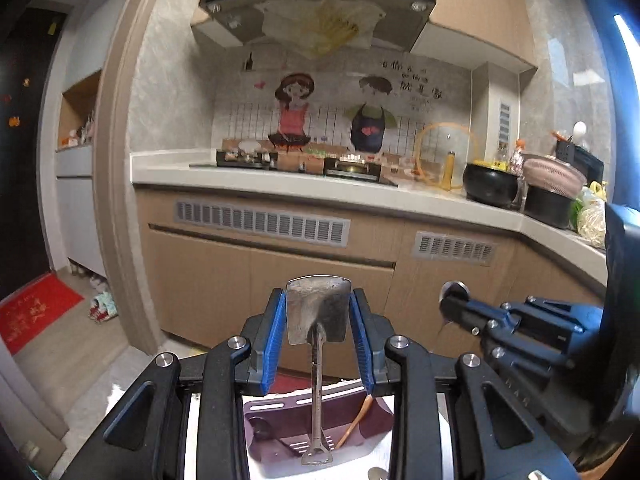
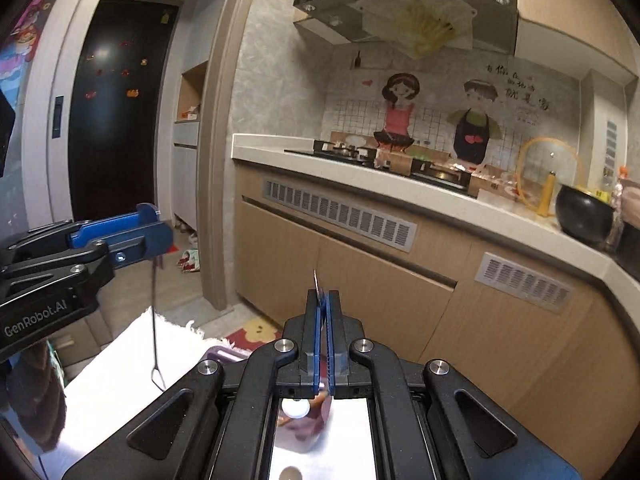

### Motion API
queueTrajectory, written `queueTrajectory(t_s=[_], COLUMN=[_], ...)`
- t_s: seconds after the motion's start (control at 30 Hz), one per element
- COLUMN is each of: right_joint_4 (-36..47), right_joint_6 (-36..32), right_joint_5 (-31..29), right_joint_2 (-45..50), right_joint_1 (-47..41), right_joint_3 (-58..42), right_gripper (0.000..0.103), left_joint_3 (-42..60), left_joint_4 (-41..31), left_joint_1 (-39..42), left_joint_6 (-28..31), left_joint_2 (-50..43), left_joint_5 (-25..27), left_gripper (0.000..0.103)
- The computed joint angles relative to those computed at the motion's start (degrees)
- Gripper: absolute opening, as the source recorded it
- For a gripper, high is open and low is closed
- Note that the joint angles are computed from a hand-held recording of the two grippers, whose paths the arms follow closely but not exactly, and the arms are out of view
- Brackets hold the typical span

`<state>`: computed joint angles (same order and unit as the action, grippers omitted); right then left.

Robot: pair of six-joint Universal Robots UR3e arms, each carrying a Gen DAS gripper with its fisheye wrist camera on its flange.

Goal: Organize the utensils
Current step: 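Carry the spatula with the left tool while the right tool carries its utensil to the caddy, then open the left tool over the caddy while the right tool releases its utensil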

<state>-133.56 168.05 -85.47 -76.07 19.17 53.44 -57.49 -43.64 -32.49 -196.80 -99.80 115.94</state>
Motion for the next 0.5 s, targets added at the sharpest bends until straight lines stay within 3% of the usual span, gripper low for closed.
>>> queueTrajectory(t_s=[0.27,0.5], right_joint_4=[1.7,1.0], right_joint_6=[0.5,-0.1], right_joint_5=[2.3,3.5], right_joint_2=[11.5,15.9], right_joint_1=[-1.0,-1.0], right_joint_3=[-2.1,2.9], right_gripper=[0.002,0.002], left_joint_3=[-10.9,-19.5], left_joint_4=[4.3,7.2], left_joint_1=[9.7,13.4], left_joint_6=[-2.0,-3.1], left_joint_2=[-2.6,-4.0], left_joint_5=[-12.2,-17.7], left_gripper=[0.029,0.029])
